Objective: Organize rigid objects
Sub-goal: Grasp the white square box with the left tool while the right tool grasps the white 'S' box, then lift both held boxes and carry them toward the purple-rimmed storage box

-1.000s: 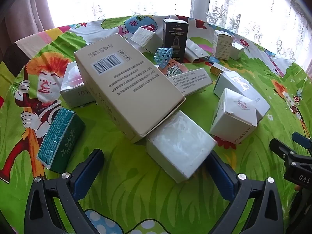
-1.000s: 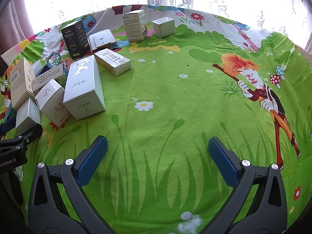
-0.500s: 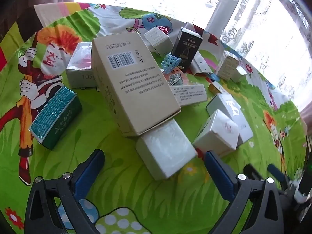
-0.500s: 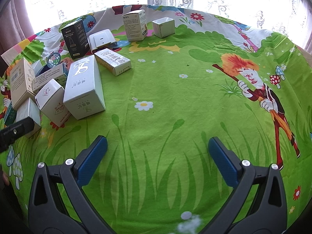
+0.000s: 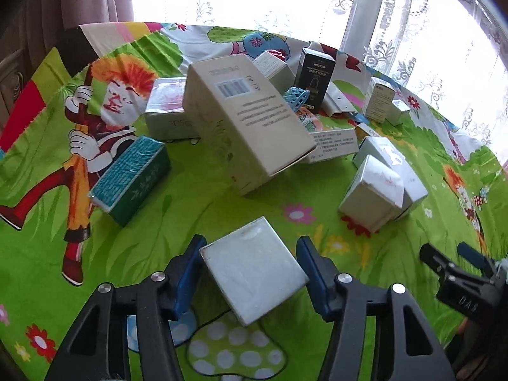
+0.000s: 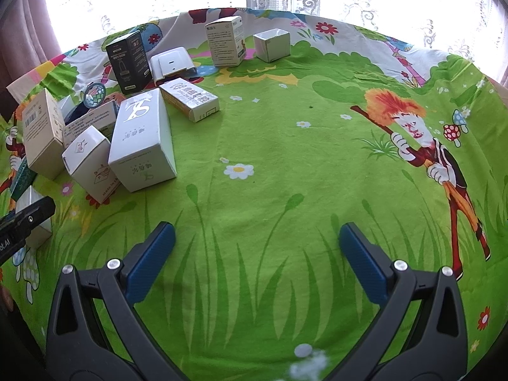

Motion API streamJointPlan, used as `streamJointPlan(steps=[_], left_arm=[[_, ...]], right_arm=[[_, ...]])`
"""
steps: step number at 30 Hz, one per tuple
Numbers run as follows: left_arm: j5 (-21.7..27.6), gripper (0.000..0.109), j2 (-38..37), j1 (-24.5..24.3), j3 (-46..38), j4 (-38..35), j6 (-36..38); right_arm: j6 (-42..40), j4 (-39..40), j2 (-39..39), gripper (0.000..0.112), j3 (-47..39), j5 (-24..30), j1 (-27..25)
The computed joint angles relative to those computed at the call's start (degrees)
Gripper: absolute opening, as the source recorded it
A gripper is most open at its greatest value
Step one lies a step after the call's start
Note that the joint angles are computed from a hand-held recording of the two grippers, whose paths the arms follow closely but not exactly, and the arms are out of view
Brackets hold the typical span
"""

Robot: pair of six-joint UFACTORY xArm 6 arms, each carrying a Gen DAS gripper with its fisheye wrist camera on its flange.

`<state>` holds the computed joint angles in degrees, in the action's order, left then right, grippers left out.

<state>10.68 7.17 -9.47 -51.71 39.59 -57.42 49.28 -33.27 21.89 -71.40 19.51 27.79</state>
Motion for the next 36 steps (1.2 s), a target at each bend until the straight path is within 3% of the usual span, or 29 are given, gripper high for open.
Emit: streamJointPlan(steps=[3,5,8,11,15,23,25,26,30,34,36], left_arm=[[-3.06,0.059,-1.4,1.85,2.69,0.54,4.36],[-2.46,0.06,-1.63,2.19,2.83,2.56,6.13],[-3.02,0.07,-1.61,2.61,3.17,3.07,6.4],[-4.49,0.085,-1.25,2.48,3.69,-2.67,11.57],[-3.28,0.086,-1.43,2.02,3.26,0.36,7.96],[-5.69,0.086,-2.28,2.84,4.76,0.72,4.8],[-4.53,0.086,-2.46,2.65,4.55,3.0,2.42],[-3.41,0.086,-2.45,2.32,4.21,4.4,1.12],[0.59,0.086,-1.77,1.11,2.35,6.29,0.42],[0.98,0.085,-1.81,1.14,2.26,7.01,-0.62],[1.23,0.078,-1.88,1.41,2.12,8.59,-2.41]], right_arm=[[-10.39,5.13,0.48,0.103,0.08,-2.06,1.08],[-13.3,6.64,0.61,0.103,0.2,-2.8,1.54],[-19.64,12.43,1.04,0.103,-0.62,-2.3,2.06],[-27.38,18.54,3.22,0.101,-4.78,0.64,2.75],[-34.07,25.57,8.65,0.093,-13.88,4.77,3.19],[-33.95,25.0,18.77,0.079,-30.44,11.8,3.7],[-33.48,24.13,18.37,0.053,-29.64,10.05,3.9],[-33.34,23.58,17.96,0.045,-29.21,10.15,4.09],[-29.45,19.57,13.03,0.045,-21.08,6.51,4.72],[-23.93,16.03,5.61,0.045,-9.06,0.78,4.95],[-20.97,13.93,2.12,0.045,-3.71,-1.67,5.3]])
